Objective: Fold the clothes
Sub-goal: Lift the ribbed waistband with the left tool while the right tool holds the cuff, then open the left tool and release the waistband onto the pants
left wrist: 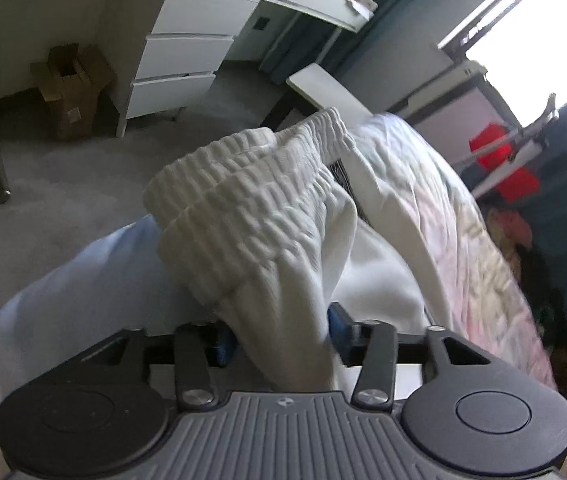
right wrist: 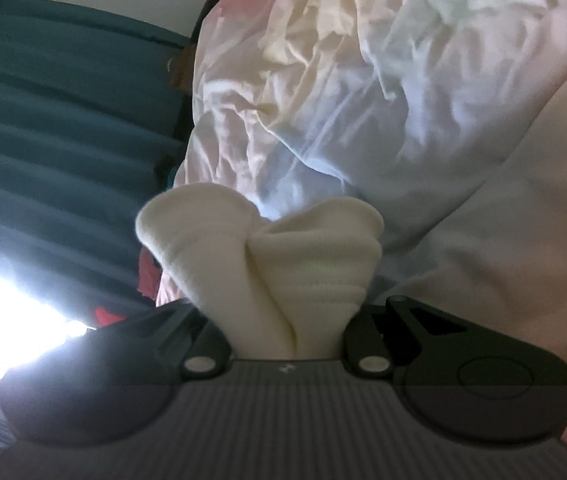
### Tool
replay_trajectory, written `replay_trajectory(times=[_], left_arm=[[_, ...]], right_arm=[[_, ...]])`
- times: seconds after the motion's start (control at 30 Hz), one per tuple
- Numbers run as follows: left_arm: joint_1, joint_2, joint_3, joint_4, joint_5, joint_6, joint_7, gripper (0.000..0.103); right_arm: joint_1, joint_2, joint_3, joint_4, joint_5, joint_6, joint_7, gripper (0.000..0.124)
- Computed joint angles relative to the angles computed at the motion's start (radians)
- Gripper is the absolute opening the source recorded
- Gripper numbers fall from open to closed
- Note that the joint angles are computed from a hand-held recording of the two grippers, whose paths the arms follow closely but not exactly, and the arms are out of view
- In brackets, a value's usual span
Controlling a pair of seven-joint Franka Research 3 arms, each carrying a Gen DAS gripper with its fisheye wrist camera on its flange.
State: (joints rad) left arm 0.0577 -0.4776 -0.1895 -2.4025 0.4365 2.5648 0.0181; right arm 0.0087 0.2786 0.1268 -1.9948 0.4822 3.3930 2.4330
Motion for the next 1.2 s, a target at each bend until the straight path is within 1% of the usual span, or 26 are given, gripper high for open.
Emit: replay_trajectory(times=[0.07, 0.1, 0.13, 0.17, 0.2, 0.3, 0.33, 0.4, 0.47, 0.5, 0.6, 0.67, 0.77, 0.83, 0.9, 0.93, 0.97, 1.03, 1.1, 1.13, 1.2], left_arm=[[-0.018, -0.014, -0.005, 0.018, 0.007, -0.062, 0.056, 0.064], [-0.024, -0.019, -0.011, 0.033, 0.016, -0.100, 0.083, 0.067], [-0.027, -0.021, -0.024, 0.054, 0.032, -0.145, 0.107, 0.071], [-0.027, -0.018, -0.040, 0.082, 0.057, -0.196, 0.129, 0.074], [-0.028, -0.015, -0.060, 0.110, 0.090, -0.239, 0.145, 0.074], [-0.037, 0.014, -0.107, 0.176, 0.201, -0.280, 0.170, 0.078], [-0.042, 0.033, -0.121, 0.202, 0.236, -0.289, 0.171, 0.080], [-0.056, 0.082, -0.144, 0.257, 0.305, -0.293, 0.169, 0.081], [-0.075, 0.151, -0.159, 0.321, 0.365, -0.280, 0.154, 0.081], [-0.087, 0.190, -0.163, 0.354, 0.391, -0.268, 0.143, 0.081], [-0.129, 0.324, -0.163, 0.455, 0.446, -0.207, 0.115, 0.082], [-0.166, 0.431, -0.165, 0.535, 0.478, -0.190, 0.101, 0.082], [-0.232, 0.590, -0.156, 0.661, 0.570, -0.191, 0.106, 0.082], [-0.282, 0.694, -0.138, 0.755, 0.631, -0.224, 0.118, 0.082], [-0.325, 0.777, -0.113, 0.832, 0.662, -0.245, 0.130, 0.082], [-0.342, 0.812, -0.099, 0.863, 0.666, -0.249, 0.136, 0.082], [-0.358, 0.842, -0.085, 0.886, 0.666, -0.260, 0.143, 0.082], [-0.382, 0.886, -0.060, 0.917, 0.644, -0.290, 0.171, 0.082], [-0.382, 0.914, -0.057, 0.937, 0.547, -0.318, 0.238, 0.082], [-0.380, 0.921, -0.053, 0.938, 0.510, -0.318, 0.262, 0.082], [-0.395, 0.913, -0.028, 0.924, 0.506, -0.298, 0.267, 0.083]], right_arm=[[0.043, 0.001, -0.046, 0.007, 0.014, -0.012, -0.022, 0.013], [0.065, 0.002, -0.069, 0.011, 0.022, -0.019, -0.035, 0.013], [0.087, 0.003, -0.092, 0.015, 0.031, -0.025, -0.048, 0.013], [0.109, 0.004, -0.115, 0.019, 0.041, -0.031, -0.062, 0.013], [0.126, 0.006, -0.133, 0.024, 0.051, -0.036, -0.072, 0.013], [0.143, 0.010, -0.148, 0.031, 0.077, -0.041, -0.087, 0.013], [0.144, 0.010, -0.150, 0.032, 0.079, -0.041, -0.095, 0.013], [0.142, 0.009, -0.146, 0.034, 0.083, -0.040, -0.108, 0.013], [0.101, 0.006, -0.102, 0.030, 0.075, -0.031, -0.113, 0.013], [0.097, 0.006, -0.098, 0.030, 0.073, -0.029, -0.118, 0.013], [0.150, 0.004, -0.153, 0.035, 0.085, -0.040, -0.145, 0.013], [0.200, 0.004, -0.204, 0.039, 0.097, -0.047, -0.166, 0.013], [0.286, 0.006, -0.294, 0.044, 0.114, -0.058, -0.199, 0.013], [0.338, 0.010, -0.348, 0.048, 0.123, -0.065, -0.213, 0.013], [0.396, 0.017, -0.408, 0.052, 0.132, -0.068, -0.222, 0.013], [0.450, 0.023, -0.466, 0.056, 0.135, -0.074, -0.229, 0.013], [0.517, 0.031, -0.539, 0.060, 0.134, -0.085, -0.236, 0.013], [0.630, 0.049, -0.664, 0.067, 0.115, -0.099, -0.241, 0.013], [0.723, 0.071, -0.769, 0.076, 0.091, -0.107, -0.245, 0.013], [0.775, 0.084, -0.826, 0.080, 0.081, -0.107, -0.246, 0.013], [0.893, 0.122, -0.956, 0.087, 0.073, -0.101, -0.261, 0.013]])
